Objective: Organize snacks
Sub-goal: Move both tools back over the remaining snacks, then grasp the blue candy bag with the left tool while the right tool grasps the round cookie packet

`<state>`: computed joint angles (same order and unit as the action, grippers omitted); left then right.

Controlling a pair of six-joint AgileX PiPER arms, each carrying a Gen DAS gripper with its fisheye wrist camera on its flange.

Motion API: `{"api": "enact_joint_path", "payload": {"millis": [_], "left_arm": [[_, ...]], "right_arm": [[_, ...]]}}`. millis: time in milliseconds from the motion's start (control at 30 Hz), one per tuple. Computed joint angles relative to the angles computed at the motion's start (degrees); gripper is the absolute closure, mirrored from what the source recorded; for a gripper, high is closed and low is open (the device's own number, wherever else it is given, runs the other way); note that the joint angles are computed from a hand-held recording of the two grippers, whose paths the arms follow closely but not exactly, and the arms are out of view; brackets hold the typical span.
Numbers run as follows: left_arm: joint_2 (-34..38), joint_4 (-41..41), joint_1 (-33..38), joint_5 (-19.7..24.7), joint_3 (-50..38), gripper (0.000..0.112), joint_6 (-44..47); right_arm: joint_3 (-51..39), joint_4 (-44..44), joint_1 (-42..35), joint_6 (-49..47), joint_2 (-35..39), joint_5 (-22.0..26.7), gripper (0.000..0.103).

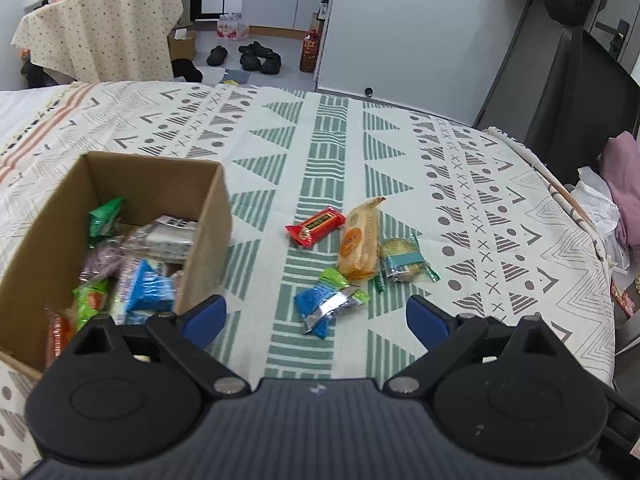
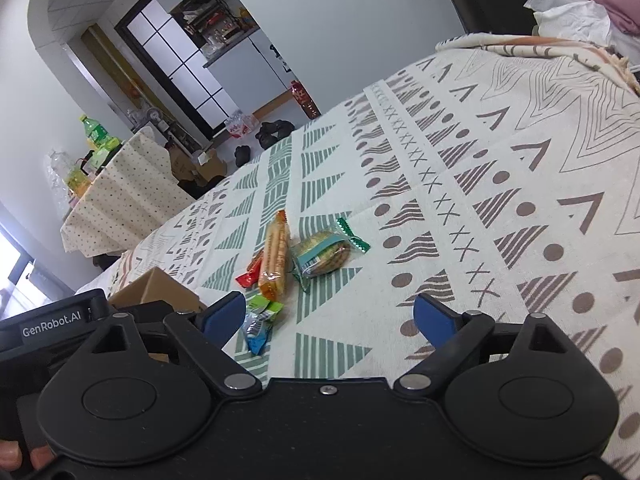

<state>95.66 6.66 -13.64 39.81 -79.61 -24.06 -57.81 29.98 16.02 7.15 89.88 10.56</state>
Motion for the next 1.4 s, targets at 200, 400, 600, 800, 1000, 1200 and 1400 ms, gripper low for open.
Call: {"api": "enact_joint_path", "payload": {"millis": [200, 400, 600, 800, 1000, 1200, 1400], "left_arm": [[3.5, 0.8, -0.5, -0.8, -1.8, 0.020, -2.7], [8.2, 0.1, -0.9, 0.2, -4.5, 0.030, -2.0], [12.7, 0.5, -1.0, 0.0, -7.6, 0.035, -3.7], [17.9, 0.6, -1.2, 0.9, -12.3, 0.040, -4.7], [19.8, 2.6, -1.2, 0.8, -12.1, 0.049, -6.5], [18.7, 7.0, -1.1, -0.8, -10.0, 0.061, -12.0], [17.2, 8.9, -0.6, -1.6, -8.7, 0.064, -15.2]], "right_arm": [[-3.0, 12.1, -2.1, -13.0, 4.2, 0.1, 0.012], [-5.1, 28.4, -4.1, -29.4, 7.8, 1.1, 0.012], [-7.6, 34.1, -4.7, -36.2, 11.0, 1.9, 0.012], [-11.5, 29.0, -4.6, -34.2, 15.0, 1.7, 0.012], [-14.6, 27.9, -4.2, -35.5, 18.3, 2.0, 0.012], [-18.9, 21.9, -3.0, -32.8, 21.5, 2.5, 0.012], [-21.4, 10.2, -1.3, -25.0, 23.1, 2.4, 0.012]]}}
